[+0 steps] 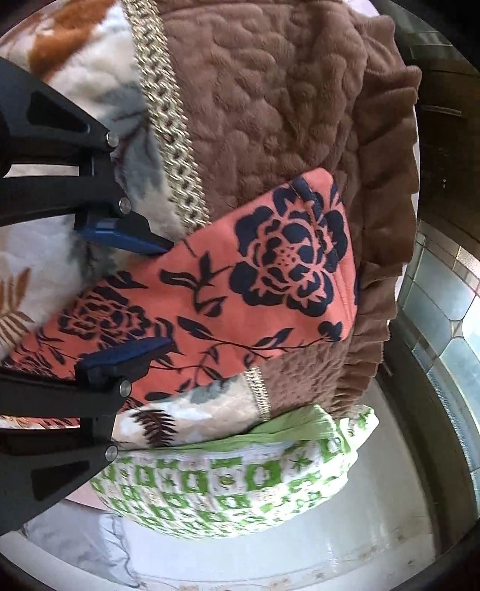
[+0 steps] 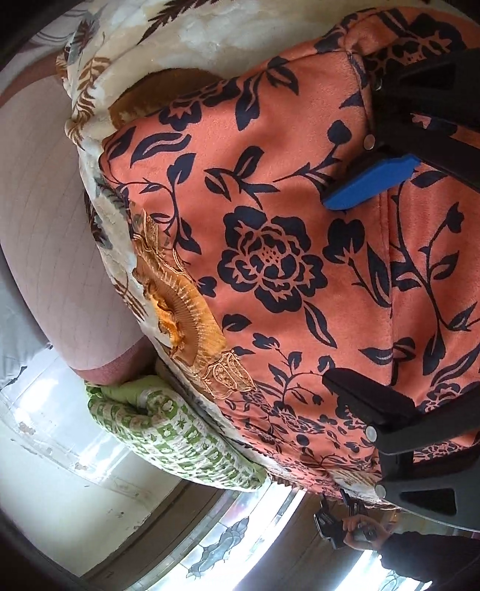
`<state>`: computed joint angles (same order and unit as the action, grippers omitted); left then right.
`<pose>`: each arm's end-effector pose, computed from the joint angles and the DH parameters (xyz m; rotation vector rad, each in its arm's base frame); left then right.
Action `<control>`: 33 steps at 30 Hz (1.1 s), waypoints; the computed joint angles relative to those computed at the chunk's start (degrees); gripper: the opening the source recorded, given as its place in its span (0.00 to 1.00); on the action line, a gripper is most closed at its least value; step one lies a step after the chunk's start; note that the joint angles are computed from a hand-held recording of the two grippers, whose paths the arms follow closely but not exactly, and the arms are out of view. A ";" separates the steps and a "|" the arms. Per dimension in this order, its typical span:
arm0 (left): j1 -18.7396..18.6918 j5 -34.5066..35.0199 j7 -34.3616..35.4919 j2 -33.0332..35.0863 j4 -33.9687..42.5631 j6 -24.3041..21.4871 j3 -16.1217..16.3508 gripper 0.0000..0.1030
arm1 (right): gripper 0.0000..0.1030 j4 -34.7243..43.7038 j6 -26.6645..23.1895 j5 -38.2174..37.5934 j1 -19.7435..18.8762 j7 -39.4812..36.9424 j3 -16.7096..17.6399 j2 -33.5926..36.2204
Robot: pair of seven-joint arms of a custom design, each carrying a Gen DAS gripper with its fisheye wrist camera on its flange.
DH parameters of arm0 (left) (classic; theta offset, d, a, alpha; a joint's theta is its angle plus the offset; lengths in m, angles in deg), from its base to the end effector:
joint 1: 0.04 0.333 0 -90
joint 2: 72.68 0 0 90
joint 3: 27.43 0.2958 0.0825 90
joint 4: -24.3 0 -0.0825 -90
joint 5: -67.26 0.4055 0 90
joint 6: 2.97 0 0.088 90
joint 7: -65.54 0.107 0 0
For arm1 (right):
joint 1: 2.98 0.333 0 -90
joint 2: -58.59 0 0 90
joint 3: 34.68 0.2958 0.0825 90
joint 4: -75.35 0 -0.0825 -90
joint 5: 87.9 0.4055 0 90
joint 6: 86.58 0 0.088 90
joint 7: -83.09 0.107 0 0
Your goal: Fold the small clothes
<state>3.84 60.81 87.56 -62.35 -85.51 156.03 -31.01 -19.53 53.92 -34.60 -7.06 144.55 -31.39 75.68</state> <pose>0.6617 0.0104 0.4488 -2.8878 0.4117 -1.0334 0.7010 -0.0135 0.4647 -1.4979 1.6860 -0.0060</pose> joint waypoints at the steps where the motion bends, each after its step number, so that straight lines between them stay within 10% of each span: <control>1: -0.17 0.62 -0.50 0.15 -0.11 0.72 0.24 0.45 | 0.88 -0.06 0.13 0.00 0.02 -0.10 0.02 -0.03; 10: -3.34 15.63 -15.49 -0.19 -4.58 10.23 5.06 0.16 | 0.88 -0.57 0.97 1.23 -0.06 -1.36 0.24 -0.22; 15: -6.52 29.91 -25.30 -0.66 -2.71 6.62 8.43 0.06 | 0.88 -0.81 1.35 3.18 -0.30 -1.77 0.36 -0.29; 25: -7.52 36.85 -6.52 -1.10 12.90 -9.45 0.13 0.05 | 0.83 0.76 -3.42 10.51 -3.16 3.46 -0.54 -0.09; 33: -17.69 37.51 12.21 9.63 37.88 -18.77 -4.32 0.05 | 0.82 -1.00 -0.89 16.13 -4.13 1.70 -1.73 -3.15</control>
<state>-13.85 98.31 99.76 -52.72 -47.64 137.26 -35.34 -20.53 53.03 -18.47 -11.19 146.25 -33.12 72.52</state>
